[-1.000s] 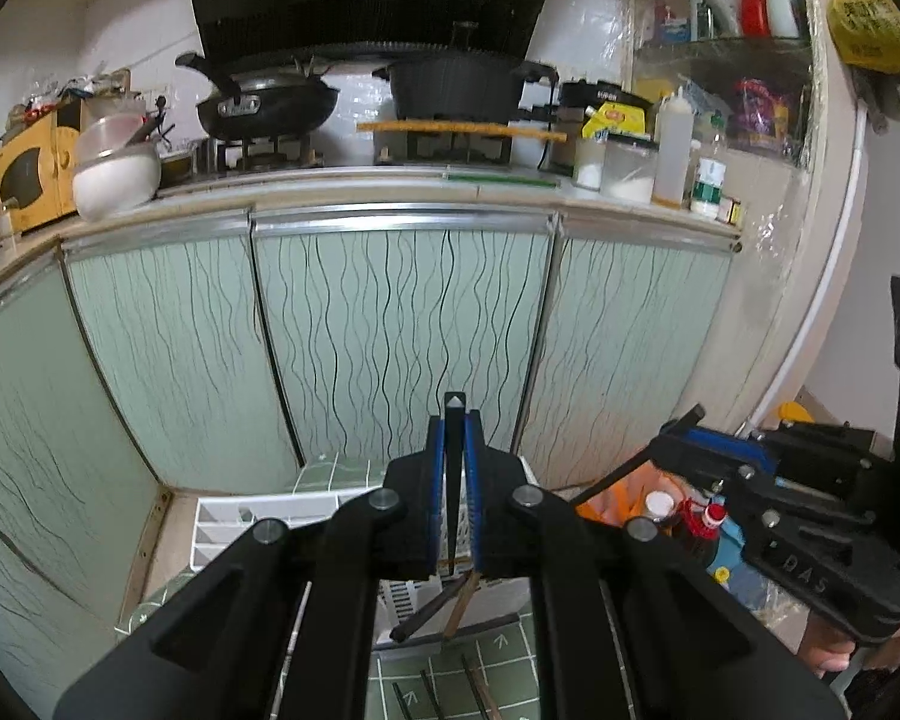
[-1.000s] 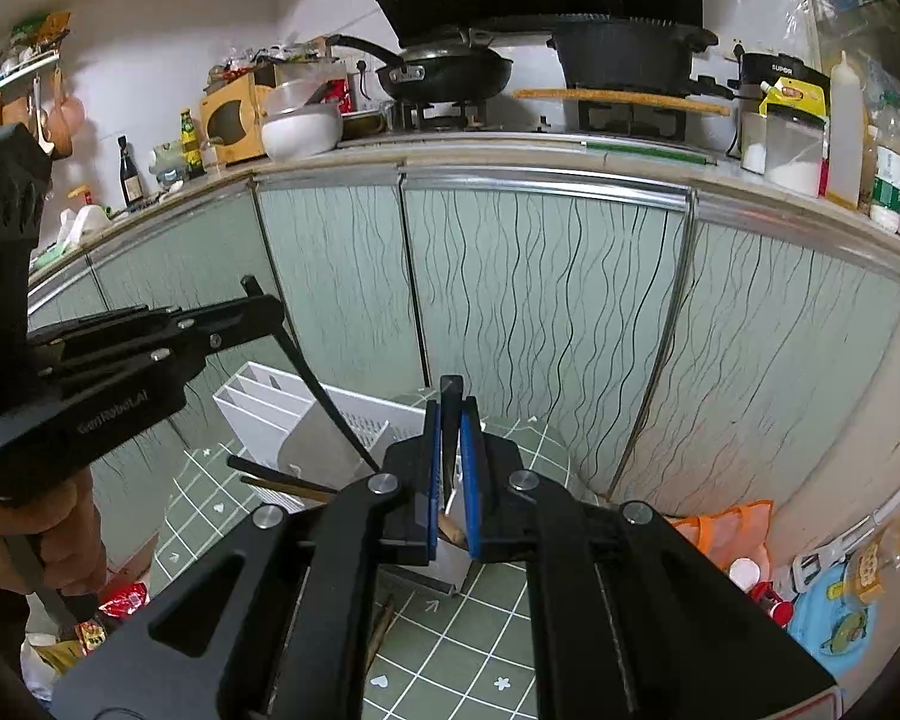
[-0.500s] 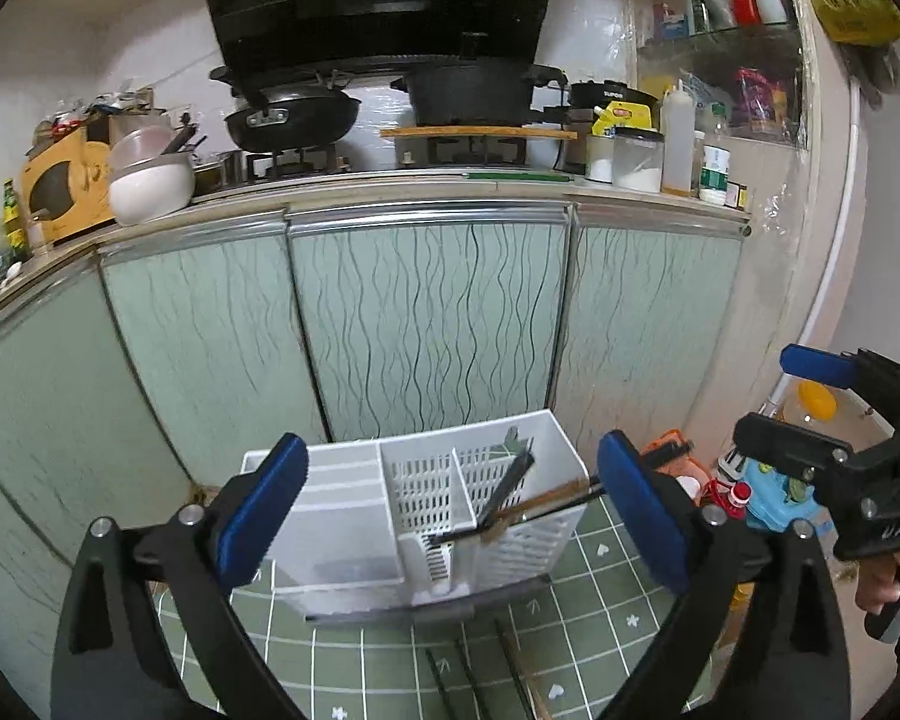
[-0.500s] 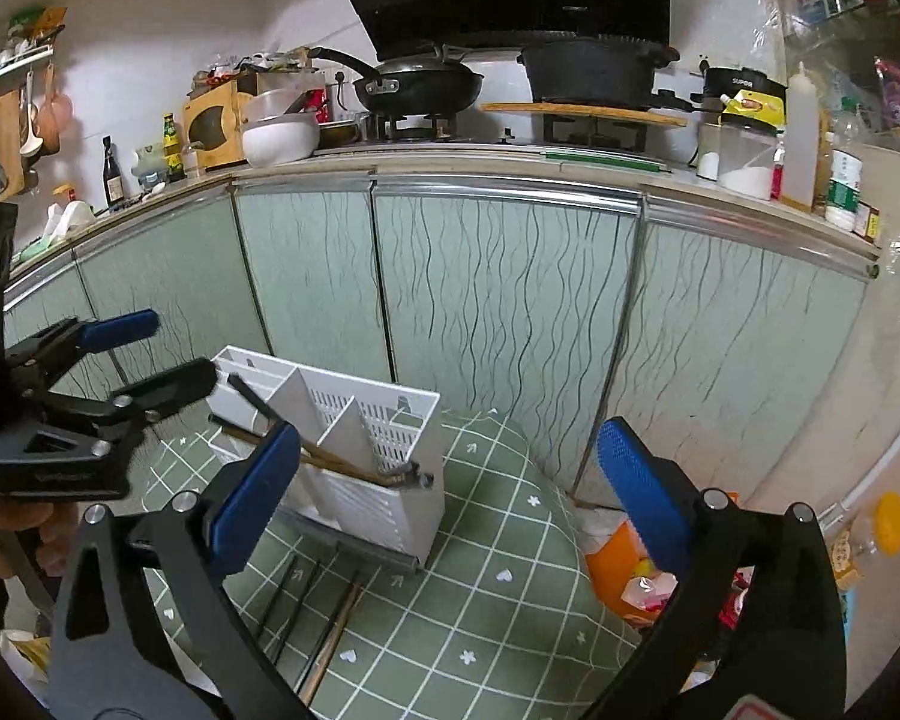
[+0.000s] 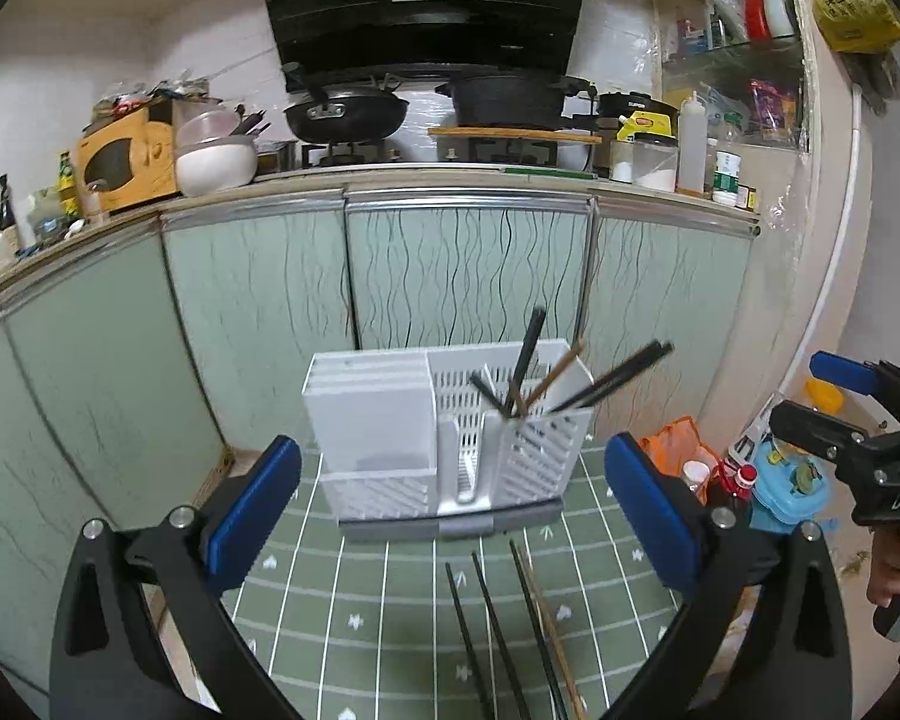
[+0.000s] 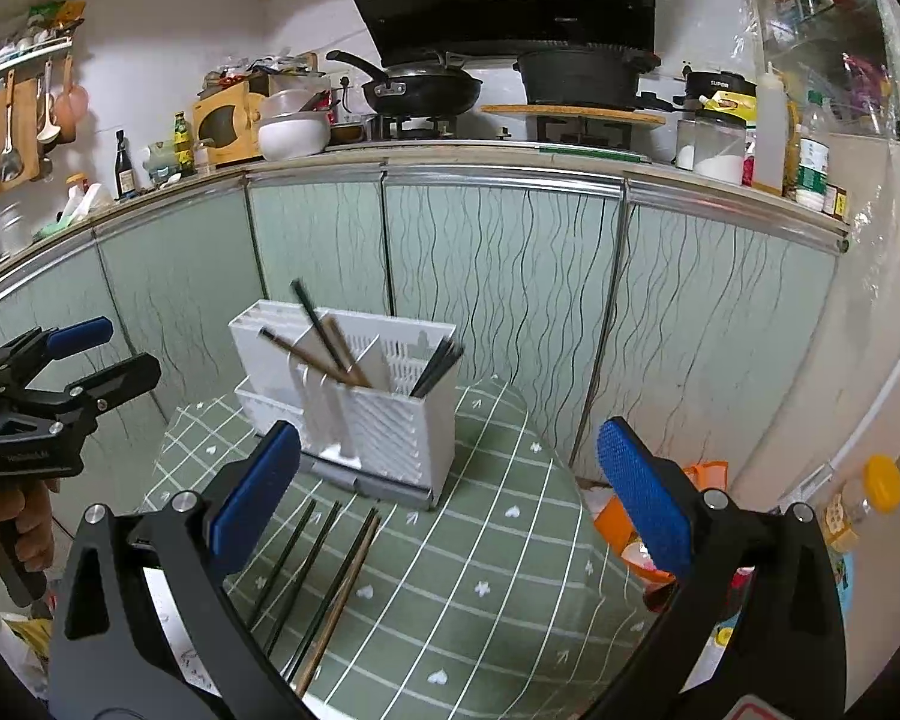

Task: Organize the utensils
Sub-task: 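Withdraw both grippers from the holder back over the chopstick row, then close the left gripper on a black chopstick while the right gripper grasps the wooden chopstick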

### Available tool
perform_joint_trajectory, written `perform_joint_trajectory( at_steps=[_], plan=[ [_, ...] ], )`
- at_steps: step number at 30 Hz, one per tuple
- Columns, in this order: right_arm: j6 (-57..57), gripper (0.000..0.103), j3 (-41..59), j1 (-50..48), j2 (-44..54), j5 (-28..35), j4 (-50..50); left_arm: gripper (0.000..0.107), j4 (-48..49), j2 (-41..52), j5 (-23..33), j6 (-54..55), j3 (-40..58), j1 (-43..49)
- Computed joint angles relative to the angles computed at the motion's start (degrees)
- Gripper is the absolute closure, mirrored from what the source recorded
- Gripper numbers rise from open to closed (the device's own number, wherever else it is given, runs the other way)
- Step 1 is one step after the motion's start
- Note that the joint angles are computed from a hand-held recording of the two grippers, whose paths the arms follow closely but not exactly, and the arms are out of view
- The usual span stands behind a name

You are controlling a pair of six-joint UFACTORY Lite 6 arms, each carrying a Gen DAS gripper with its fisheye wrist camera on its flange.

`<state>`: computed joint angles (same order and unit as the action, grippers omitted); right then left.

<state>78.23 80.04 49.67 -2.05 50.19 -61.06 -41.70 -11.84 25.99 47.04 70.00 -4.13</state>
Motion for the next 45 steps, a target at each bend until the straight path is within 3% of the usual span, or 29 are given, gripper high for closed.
perform_joint_trajectory(
  at_steps=[10, 22, 29, 39, 45],
  plan=[
    [18.61, 0.008, -13.59, 12.02, -0.86, 4.76, -7.69, 0.008, -12.21, -14.11, -0.56, 13.69, -20.45, 5.51],
    [35.17, 0.008, -20.67, 17.9, 9.04, 5.59, -11.88, 0.008, -30.99, -23.16, -6.27, 35.78, -39.98, 6.59],
    [43.89, 0.008, -23.43, 18.99, 14.7, 3.27, -14.65, 0.008, -49.62, -23.94, -6.65, 57.97, -50.08, 7.74],
    [53.98, 0.012, -24.27, 19.94, 22.5, -0.23, -18.62, 0.008, -71.48, -17.45, -2.53, 84.21, -57.99, 11.01],
    [56.18, 0.023, -22.81, 20.3, 26.18, -1.71, -20.01, 0.023, -78.31, -12.19, -0.42, 93.49, -58.86, 11.0]
  ],
)
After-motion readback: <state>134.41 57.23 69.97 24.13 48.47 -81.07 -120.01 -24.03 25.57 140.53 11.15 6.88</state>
